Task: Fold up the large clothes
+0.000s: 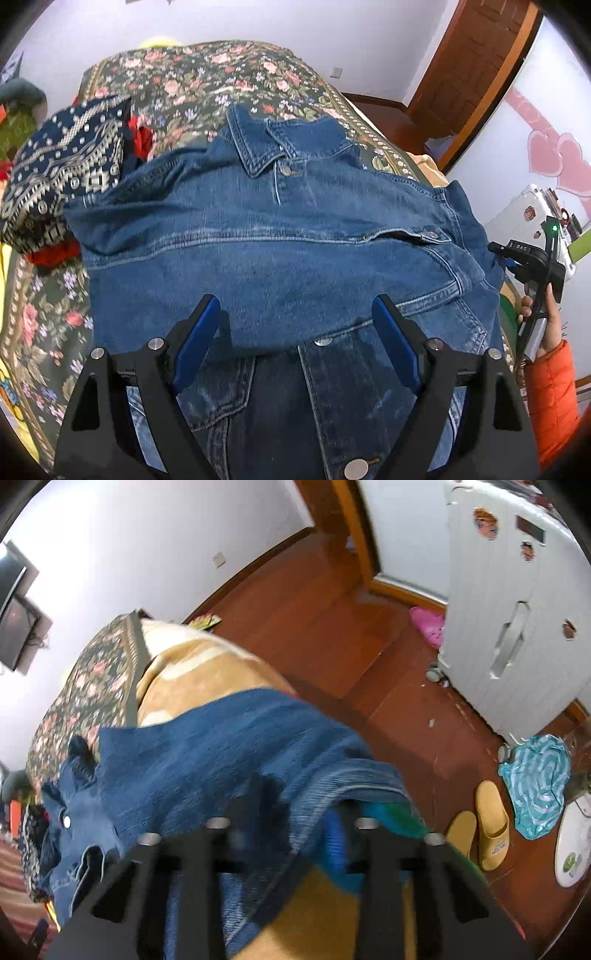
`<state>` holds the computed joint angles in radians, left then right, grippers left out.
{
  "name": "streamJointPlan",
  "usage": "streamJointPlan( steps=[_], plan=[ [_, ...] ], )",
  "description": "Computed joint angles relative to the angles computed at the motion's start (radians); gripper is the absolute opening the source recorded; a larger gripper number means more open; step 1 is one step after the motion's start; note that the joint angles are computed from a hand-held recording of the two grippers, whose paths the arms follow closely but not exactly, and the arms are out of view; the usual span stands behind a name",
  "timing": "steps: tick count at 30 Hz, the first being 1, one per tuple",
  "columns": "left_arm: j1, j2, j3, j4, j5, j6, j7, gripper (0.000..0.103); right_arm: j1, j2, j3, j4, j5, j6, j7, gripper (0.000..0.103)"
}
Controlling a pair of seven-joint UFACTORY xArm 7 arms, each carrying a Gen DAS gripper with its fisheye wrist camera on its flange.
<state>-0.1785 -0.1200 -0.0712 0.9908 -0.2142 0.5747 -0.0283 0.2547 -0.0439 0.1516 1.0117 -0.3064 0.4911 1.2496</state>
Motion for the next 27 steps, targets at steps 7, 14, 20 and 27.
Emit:
streamJointPlan(
  steps=[7, 14, 20, 27],
  plan=[
    [-0.001, -0.026, 0.008, -0.034, -0.021, -0.006, 0.022, 0.084, 0.008, -0.037, 0.041, 0.079, -0.201, 0.094, 0.068, 0.015],
    [-0.002, -0.055, 0.016, -0.063, -0.054, -0.020, 0.035, 0.084, 0.047, -0.018, 0.073, 0.215, -0.312, 0.070, 0.012, 0.012],
    [0.000, -0.077, 0.018, -0.082, -0.044, -0.030, 0.036, 0.084, 0.129, 0.046, 0.086, 0.316, -0.279, 0.037, -0.166, 0.012],
    [0.001, -0.094, 0.024, -0.101, -0.041, -0.036, 0.039, 0.084, 0.201, 0.131, 0.085, 0.344, -0.009, -0.015, -0.437, 0.012]
  ],
)
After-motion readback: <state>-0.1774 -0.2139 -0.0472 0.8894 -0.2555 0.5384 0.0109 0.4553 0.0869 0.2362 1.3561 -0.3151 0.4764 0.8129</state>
